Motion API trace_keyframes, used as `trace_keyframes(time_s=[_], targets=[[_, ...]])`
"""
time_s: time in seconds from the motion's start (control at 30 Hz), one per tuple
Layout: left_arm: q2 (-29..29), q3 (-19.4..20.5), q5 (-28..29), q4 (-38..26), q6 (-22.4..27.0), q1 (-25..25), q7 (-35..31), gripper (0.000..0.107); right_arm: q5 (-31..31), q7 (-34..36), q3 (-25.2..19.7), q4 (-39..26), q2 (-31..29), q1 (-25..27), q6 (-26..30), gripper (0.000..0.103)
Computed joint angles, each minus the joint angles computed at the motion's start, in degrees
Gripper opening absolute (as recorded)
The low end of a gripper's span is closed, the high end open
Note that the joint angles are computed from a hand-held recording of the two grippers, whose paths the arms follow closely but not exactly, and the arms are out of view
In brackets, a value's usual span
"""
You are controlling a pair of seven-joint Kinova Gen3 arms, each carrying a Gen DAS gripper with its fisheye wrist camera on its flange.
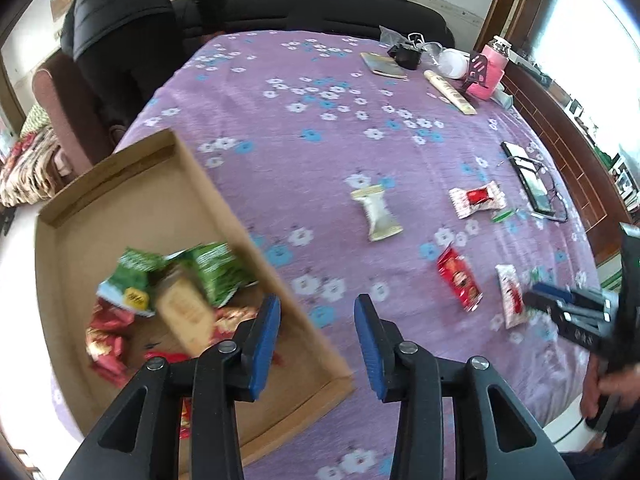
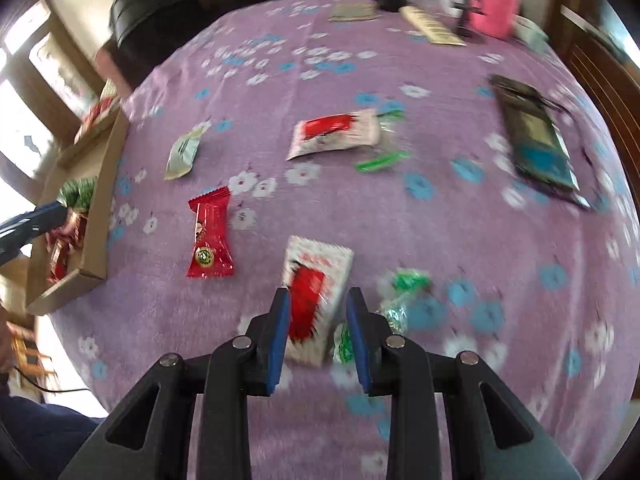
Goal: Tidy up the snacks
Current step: 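Grasp the white wrapped sweet with the left gripper while right reaches a clear packet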
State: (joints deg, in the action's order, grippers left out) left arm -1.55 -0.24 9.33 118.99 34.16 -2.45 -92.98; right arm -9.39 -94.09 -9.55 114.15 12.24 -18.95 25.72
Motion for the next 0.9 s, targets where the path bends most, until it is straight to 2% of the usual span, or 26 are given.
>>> trace_keyframes(time_s=[0.1, 0.23, 0.37, 0.47, 0.57, 0.7, 0.9], targets=[[2.90, 0.27, 2.33, -2.94, 1.29, 0.11, -0.14, 0.041, -2.97, 1.63, -0.58, 3.13, -2.85, 2.07, -1.81, 0.027], [7.87, 1.21, 2.07, -8.43, 4.28, 0.56, 2.75, 0.041, -5.59, 3.99, -0.77, 5.70, -5.31, 3.08, -2.45, 0.028], [12.21, 2.19, 0.42, -13.45, 6.09, 1.38, 5.85, 0.041, -6.03, 4.25, 0.26, 7.56, -7.27, 2.50, -2.74, 0.028], [15.63, 1.94, -3.14, -17.33, 7.43, 3.87, 9.57, 0.041, -8.20, 7.26, 0.21, 9.00, -8.90, 3.39, -3.43, 0.028], [17.92, 1.35, -6.51, -19.38, 7.67, 5.79, 13.56, 0.041, -10.24, 9.87, 0.93, 10.25, -10.41, 3.78, -4.19, 0.028], [21.47, 2.19, -6.07, -21.66, 8.52, 4.99, 13.39, 0.040, -11.58, 10.92, 2.18, 11.21, -11.61, 4.04, -4.29, 0.028], [24.28, 1.71, -8.27, -22.73, 7.90, 6.73, 14.92, 0.039, -12.47, 9.50, 3.94, 12.43, -12.72, 5.06, -4.73, 0.028]])
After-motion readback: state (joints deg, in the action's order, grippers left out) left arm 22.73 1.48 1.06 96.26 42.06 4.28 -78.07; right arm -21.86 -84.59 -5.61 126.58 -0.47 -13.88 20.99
